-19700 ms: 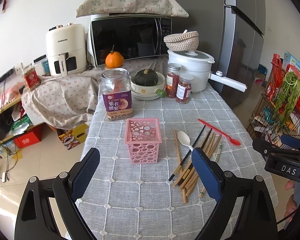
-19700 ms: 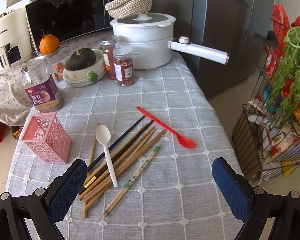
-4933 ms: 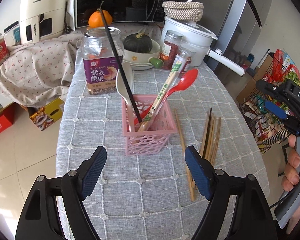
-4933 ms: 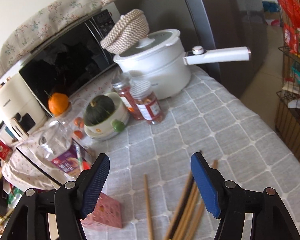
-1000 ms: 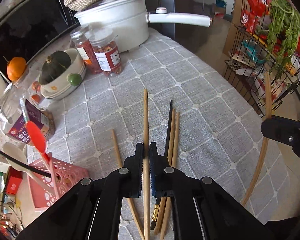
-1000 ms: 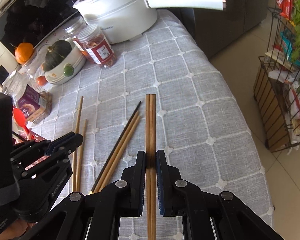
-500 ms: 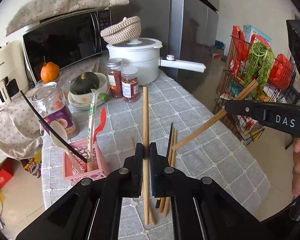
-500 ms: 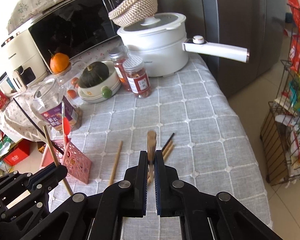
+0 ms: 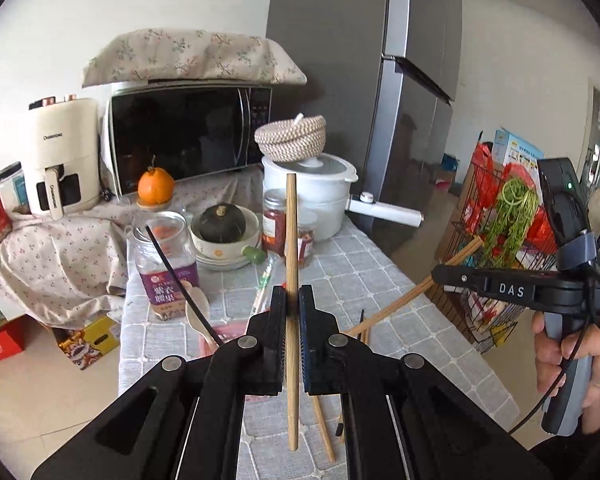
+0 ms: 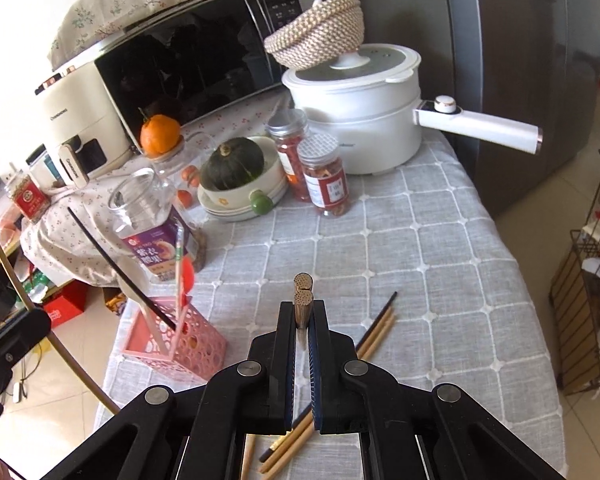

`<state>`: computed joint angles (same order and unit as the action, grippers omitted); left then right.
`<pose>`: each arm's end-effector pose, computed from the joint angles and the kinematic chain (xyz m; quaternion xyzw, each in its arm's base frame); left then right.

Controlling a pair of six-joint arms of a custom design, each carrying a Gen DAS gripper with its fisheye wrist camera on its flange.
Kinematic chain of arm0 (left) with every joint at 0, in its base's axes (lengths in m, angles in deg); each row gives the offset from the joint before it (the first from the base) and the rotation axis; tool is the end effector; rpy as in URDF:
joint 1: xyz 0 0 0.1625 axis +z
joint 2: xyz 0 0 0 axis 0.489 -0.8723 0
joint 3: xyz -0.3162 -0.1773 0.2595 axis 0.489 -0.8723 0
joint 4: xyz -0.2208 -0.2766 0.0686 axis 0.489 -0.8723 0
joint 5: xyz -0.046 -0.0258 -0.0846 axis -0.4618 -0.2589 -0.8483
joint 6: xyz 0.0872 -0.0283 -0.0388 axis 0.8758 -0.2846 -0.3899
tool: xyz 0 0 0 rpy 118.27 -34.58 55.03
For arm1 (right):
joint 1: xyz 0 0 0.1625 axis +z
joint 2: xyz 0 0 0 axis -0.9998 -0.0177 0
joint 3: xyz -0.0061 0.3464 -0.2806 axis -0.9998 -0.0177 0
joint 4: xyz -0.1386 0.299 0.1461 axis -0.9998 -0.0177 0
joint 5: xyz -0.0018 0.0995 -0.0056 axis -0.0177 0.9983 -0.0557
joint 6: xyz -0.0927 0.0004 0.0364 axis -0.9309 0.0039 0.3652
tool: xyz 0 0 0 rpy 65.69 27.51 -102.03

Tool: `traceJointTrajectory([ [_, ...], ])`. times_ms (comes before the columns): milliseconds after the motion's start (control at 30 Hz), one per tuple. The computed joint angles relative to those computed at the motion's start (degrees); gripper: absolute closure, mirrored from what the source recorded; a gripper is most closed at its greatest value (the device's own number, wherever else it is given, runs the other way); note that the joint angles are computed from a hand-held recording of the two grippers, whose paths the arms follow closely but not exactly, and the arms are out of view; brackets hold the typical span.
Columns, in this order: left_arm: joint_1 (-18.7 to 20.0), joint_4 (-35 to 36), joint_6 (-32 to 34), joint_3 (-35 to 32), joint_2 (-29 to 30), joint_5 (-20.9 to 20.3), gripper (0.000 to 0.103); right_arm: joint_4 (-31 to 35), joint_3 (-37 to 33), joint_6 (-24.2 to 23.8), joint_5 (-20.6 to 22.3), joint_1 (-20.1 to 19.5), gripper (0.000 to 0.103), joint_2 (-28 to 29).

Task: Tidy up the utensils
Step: 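Lift and drop the left gripper's chopsticks into the pink basket while the right gripper carries its pair there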

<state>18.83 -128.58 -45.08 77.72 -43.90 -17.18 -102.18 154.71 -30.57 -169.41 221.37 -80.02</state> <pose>-0.2199 -0.5087 0.4628 0.3865 0.8442 -0.3465 0.1339 0.4874 -0.4616 0.1957 0.0191 -0.8610 0.4191 0.2874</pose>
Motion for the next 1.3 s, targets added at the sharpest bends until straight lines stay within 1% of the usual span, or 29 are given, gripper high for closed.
traceJointTrajectory([
  [133, 1.2, -9.6, 1.5, -0.5, -0.1, -1.8, 0.097, -2.1, -2.7, -4.2, 1.1, 1.9, 0.098, 1.1],
  [233, 2.8, -15.5, 1.0, -1.1, 1.0, -3.5, 0.097, -4.0, -4.5, -7.8, 2.1, 3.1, 0.098, 2.1],
  [333, 3.8, -20.4, 1.1, -1.4, 2.6, -3.2, 0.097, -5.6, -6.0, -10.5, 3.7, 3.9, 0.098, 3.0],
  [400, 4.6, -22.3, 0.9, -1.7, 3.9, -2.7, 0.097, -6.1, -6.8, -11.4, 5.1, 4.0, 0.098, 3.6],
  [500, 6.0, -24.4, 0.7, -2.0, 6.0, -3.0, 0.097, -5.8, -7.8, -11.5, 7.1, 3.5, 0.098, 4.2],
  [567, 6.8, -25.5, 1.1, -2.2, 7.3, -2.9, 0.097, -4.7, -8.8, -11.0, 7.7, 3.2, 0.098, 4.7],
  [633, 7.9, -26.6, 0.8, -2.2, 8.4, -3.9, 0.097, -3.4, -9.8, -10.6, 8.0, 2.8, 0.098, 5.2],
  [700, 8.6, -26.0, 0.5, -2.7, 9.5, -4.2, 0.097, -2.1, -10.8, -10.4, 9.0, 2.5, 0.098, 5.5],
  [833, 9.5, -23.8, 1.5, -3.6, 11.7, -3.1, 0.097, 0.6, -12.9, -10.7, 9.7, 2.4, 0.098, 6.3],
  [900, 10.1, -22.2, 0.9, -4.0, 12.6, -2.4, 0.097, 2.3, -13.6, -10.1, 10.2, 2.1, 0.098, 6.6],
  [967, 11.0, -18.6, -1.1, -5.1, 13.2, -2.9, 0.097, 4.2, -14.4, -9.2, 10.1, 1.9, 0.098, 6.9],
  [1033, 11.8, -13.4, -4.1, -6.9, 13.5, -3.7, 0.096, 6.3, -15.5, -8.6, 9.9, 1.6, 0.098, 7.4],
  [1133, 11.7, -9.2, -6.0, -8.2, 13.2, -2.6, 0.093, 9.9, -17.2, -8.0, 10.5, 1.1, 0.098, 7.8],
  [1167, 11.5, -9.0, -6.1, -8.1, 13.0, -1.8, 0.089, 11.5, -18.0, -7.6, 10.8, 1.0, 0.098, 8.0],
  [1200, 11.3, -8.7, -6.1, -8.1, 12.5, -1.3, 0.08, 13.6, -19.1, -7.3, 10.9, 0.8, 0.098, 8.3],
  [1233, 11.0, -8.3, -6.2, -8.0, 12.1, -0.7, 0.075, 15.8, -20.4, -6.9, 11.2, 0.6, 0.098, 8.7],
  [1267, 10.7, -8.0, -6.4, -7.9, 11.6, 0.1, 0.064, 17.9, -21.5, -6.5, 11.6, 0.3, 0.098, 9.1],
  [1300, 10.5, -7.9, -6.3, -7.7, 11.0, 0.8, 0.057, 19.7, -22.5, -5.9, 12.1, 0.0, 0.098, 9.5],
])
